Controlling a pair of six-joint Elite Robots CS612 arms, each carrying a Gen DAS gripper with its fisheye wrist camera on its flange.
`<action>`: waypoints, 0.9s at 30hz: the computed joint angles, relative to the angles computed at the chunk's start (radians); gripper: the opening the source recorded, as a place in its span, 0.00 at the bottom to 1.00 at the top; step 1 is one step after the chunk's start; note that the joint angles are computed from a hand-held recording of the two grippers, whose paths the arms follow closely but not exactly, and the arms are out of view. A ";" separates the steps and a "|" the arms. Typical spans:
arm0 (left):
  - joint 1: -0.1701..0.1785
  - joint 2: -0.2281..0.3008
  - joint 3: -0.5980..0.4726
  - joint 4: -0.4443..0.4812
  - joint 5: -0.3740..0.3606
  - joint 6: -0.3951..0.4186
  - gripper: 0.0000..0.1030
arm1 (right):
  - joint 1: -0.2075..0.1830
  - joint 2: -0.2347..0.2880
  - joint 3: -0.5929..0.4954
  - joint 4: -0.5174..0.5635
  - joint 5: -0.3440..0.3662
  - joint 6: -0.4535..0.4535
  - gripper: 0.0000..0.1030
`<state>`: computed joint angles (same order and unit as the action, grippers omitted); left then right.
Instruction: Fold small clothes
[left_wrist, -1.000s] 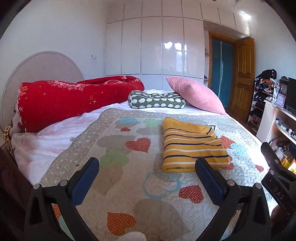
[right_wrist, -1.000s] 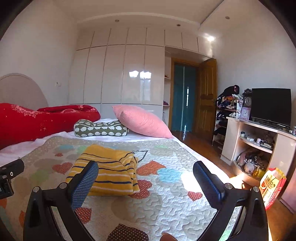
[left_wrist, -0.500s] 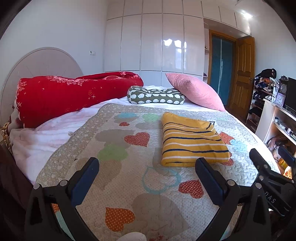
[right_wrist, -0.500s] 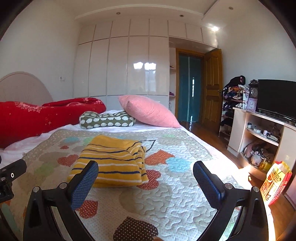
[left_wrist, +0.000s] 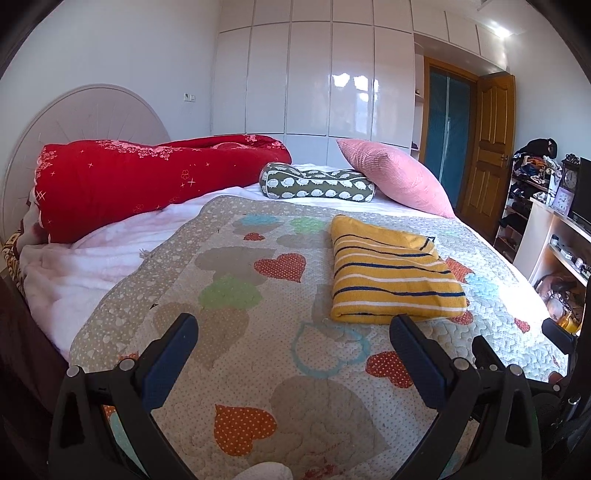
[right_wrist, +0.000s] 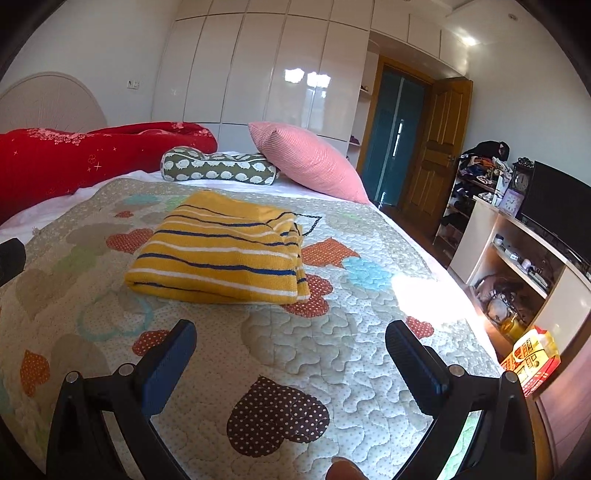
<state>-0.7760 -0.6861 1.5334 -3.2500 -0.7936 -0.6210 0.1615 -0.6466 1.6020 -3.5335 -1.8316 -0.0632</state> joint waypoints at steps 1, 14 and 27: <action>0.000 0.000 0.000 -0.002 -0.002 0.002 1.00 | -0.002 -0.001 0.001 0.001 0.001 0.004 1.00; 0.000 0.008 -0.015 0.038 -0.043 0.023 1.00 | -0.008 -0.008 0.000 0.054 0.009 0.052 1.00; 0.006 0.014 -0.021 0.067 -0.094 0.011 1.00 | 0.003 -0.003 -0.011 0.096 -0.025 0.039 1.00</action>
